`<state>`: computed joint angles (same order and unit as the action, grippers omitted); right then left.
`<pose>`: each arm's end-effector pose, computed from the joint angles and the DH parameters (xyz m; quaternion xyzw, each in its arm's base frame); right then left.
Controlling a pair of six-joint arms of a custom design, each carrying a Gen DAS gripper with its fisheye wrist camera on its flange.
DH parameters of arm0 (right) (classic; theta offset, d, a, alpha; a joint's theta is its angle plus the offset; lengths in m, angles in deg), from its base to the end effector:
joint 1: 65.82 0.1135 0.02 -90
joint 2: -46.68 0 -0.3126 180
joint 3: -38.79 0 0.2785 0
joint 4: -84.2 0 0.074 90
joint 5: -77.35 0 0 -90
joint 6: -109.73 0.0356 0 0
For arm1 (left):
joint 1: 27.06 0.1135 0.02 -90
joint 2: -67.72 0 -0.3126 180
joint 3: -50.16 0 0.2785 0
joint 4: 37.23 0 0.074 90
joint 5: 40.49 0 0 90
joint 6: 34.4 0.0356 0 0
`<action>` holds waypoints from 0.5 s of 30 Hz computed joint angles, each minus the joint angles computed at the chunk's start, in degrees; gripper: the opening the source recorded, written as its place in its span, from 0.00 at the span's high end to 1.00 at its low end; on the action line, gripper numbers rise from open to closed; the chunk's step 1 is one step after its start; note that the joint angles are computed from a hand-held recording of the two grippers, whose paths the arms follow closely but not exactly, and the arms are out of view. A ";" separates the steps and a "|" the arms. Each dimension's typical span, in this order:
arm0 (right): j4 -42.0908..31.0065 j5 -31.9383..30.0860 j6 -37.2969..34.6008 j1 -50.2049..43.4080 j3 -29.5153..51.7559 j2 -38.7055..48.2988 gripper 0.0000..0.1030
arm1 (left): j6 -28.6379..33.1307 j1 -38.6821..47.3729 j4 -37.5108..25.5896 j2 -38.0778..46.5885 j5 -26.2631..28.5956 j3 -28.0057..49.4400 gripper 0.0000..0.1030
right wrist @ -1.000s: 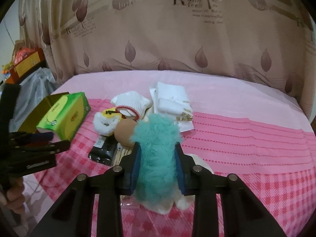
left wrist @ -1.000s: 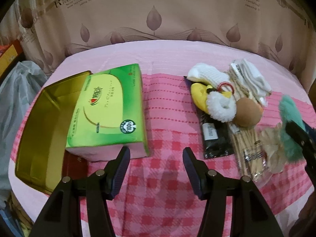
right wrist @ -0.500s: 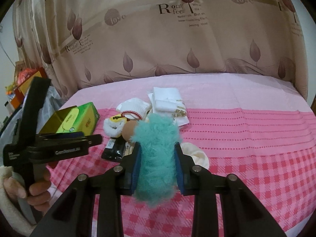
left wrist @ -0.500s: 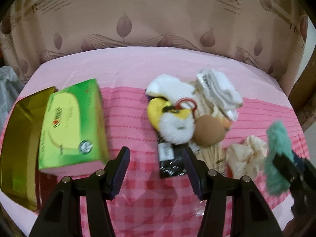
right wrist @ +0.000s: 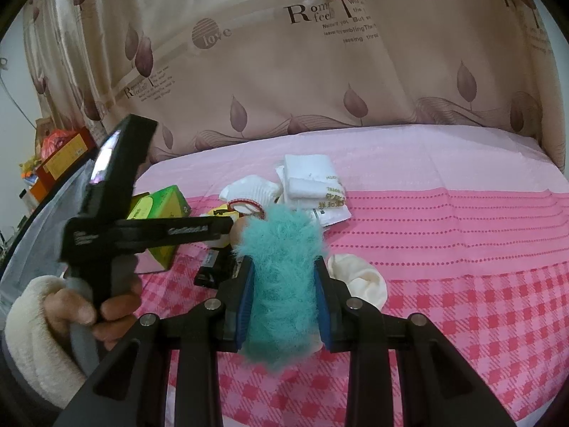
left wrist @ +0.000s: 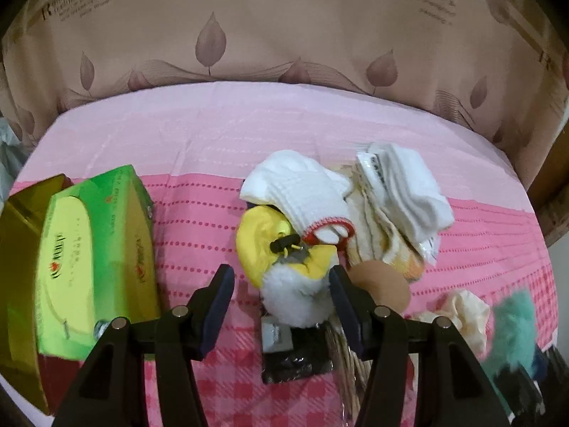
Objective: Organize soft objects
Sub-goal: 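Grasp the yellow plush toy with the left gripper while the right lifts the teal pom-pom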
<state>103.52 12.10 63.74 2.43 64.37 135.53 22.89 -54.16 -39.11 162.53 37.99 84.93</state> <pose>0.0937 0.1947 0.1035 -0.1068 0.8965 0.2073 0.3767 0.2138 -0.1014 0.0876 -0.0716 0.9629 -0.0359 0.2578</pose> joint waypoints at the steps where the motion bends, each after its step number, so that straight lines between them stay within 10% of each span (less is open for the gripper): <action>1: 0.12 -0.07 -0.07 -0.08 -0.02 0.08 0.73 | 0.24 0.62 0.47 0.78 0.44 0.24 0.45; 9: 0.27 -1.20 -0.25 -0.59 0.16 0.33 0.73 | 2.13 2.79 5.73 6.02 2.63 -0.34 0.45; 15: 0.82 -0.78 -0.25 -0.33 -0.05 0.51 0.73 | 3.29 2.98 5.71 3.16 4.05 -2.01 0.69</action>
